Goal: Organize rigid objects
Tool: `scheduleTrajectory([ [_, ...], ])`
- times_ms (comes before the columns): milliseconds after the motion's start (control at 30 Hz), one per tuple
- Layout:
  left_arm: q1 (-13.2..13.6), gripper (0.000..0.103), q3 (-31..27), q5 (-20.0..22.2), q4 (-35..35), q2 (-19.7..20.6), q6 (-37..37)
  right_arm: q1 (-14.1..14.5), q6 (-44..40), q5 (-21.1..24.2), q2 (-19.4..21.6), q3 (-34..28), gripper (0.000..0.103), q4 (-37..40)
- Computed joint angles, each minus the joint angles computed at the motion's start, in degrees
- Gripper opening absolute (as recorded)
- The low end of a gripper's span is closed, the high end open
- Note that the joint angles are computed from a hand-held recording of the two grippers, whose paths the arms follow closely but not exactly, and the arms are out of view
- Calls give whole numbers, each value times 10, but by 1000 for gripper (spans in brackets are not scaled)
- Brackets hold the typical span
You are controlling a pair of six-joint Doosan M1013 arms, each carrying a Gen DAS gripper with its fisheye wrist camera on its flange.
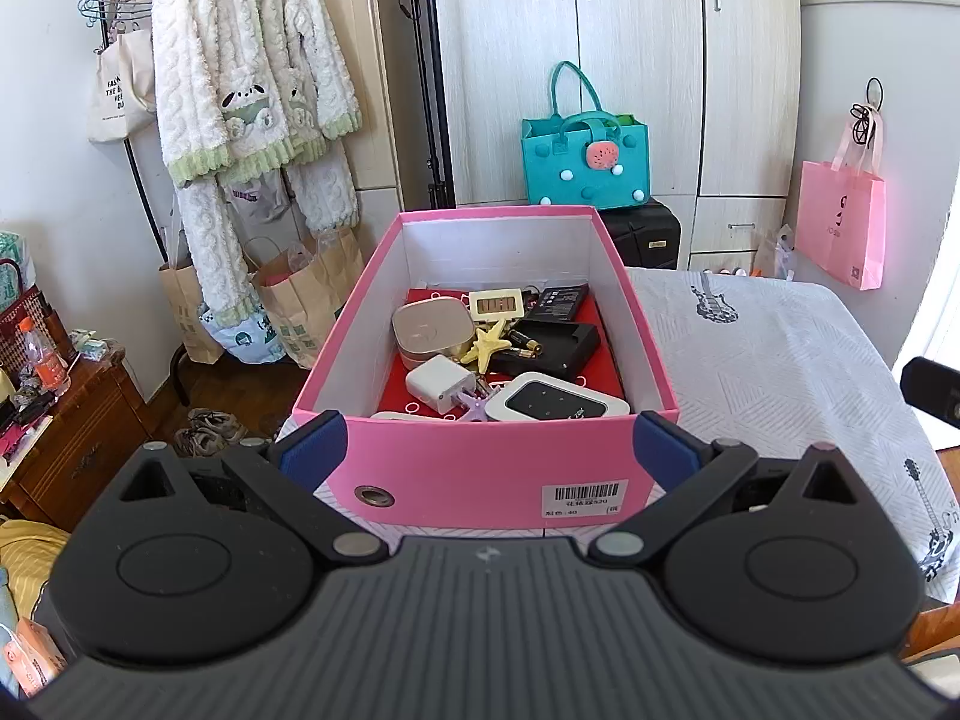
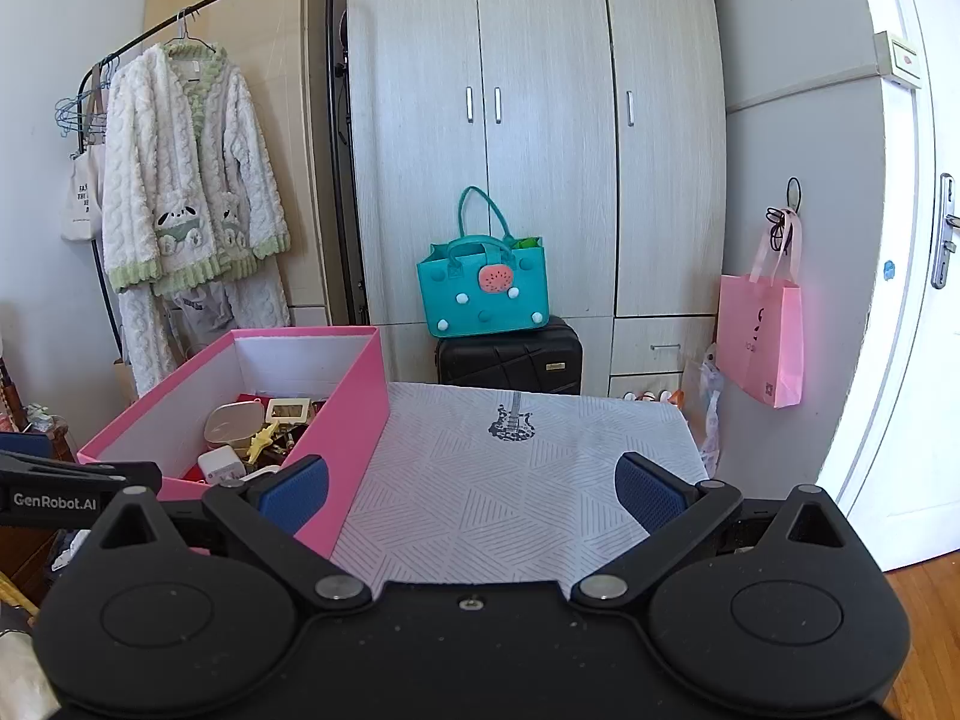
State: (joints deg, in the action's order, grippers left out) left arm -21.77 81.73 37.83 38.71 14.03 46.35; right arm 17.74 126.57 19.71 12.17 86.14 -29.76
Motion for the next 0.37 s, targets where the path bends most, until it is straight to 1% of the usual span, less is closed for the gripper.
scheduleTrajectory([
  [367,1,103,-3,1,-4,2,2,-2,-2,2,3,-2,103,5],
])
